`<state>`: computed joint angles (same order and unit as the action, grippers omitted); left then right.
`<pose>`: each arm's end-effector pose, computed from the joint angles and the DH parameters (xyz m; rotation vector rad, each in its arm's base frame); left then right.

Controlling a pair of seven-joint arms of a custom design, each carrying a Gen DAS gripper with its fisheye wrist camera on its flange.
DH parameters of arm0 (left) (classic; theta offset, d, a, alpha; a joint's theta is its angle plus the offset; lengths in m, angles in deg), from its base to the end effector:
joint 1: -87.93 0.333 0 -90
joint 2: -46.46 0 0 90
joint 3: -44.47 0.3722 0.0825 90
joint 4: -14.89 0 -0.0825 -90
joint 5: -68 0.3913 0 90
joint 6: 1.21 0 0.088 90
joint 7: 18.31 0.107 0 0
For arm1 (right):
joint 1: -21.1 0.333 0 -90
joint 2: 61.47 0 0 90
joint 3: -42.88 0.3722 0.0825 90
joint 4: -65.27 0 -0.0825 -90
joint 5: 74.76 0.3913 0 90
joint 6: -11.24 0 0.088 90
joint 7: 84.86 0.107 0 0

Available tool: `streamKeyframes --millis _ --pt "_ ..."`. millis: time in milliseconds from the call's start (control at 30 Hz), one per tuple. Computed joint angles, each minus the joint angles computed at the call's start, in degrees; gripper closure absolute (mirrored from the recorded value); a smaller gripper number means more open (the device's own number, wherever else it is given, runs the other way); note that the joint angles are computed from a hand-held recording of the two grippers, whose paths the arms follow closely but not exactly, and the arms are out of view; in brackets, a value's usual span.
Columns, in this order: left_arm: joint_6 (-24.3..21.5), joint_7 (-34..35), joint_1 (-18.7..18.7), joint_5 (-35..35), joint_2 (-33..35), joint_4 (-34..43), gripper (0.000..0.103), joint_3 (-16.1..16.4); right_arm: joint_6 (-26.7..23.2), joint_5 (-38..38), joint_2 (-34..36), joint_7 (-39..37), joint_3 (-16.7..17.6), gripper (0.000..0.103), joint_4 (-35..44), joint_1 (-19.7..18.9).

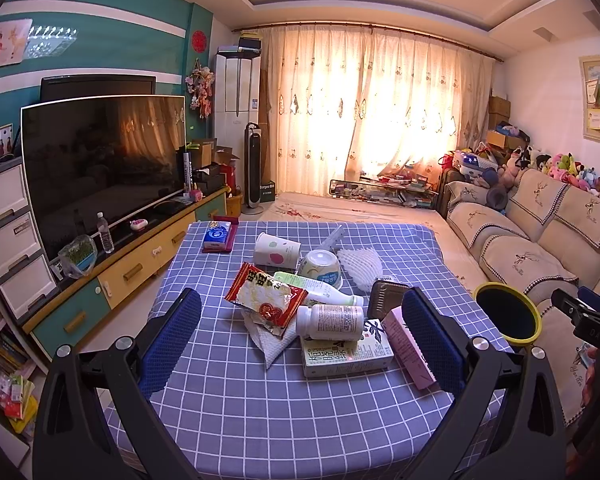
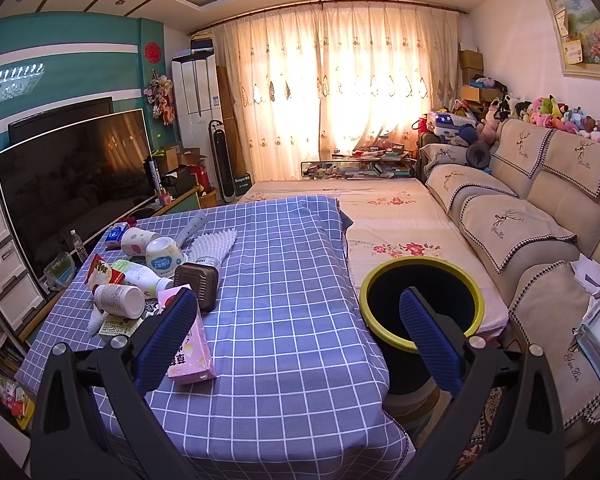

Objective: Collect trash

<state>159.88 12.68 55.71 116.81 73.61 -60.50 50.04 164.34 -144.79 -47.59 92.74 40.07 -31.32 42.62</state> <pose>0.6673 -0.3995 0.6248 -1.4282 1.6450 -1.1168 0.6480 0.2534 0.5772 -1.3373 1.7497 -0.9974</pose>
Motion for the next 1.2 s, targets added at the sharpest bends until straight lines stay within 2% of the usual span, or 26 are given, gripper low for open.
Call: streamKeyframes --millis 1200 --pt "-0.27 1.30 -0.01 -1.47 0.40 0.26 0.004 -0.09 0.98 0.14 0.84 0.35 -0.49 0.007 -0.25 -0.05"
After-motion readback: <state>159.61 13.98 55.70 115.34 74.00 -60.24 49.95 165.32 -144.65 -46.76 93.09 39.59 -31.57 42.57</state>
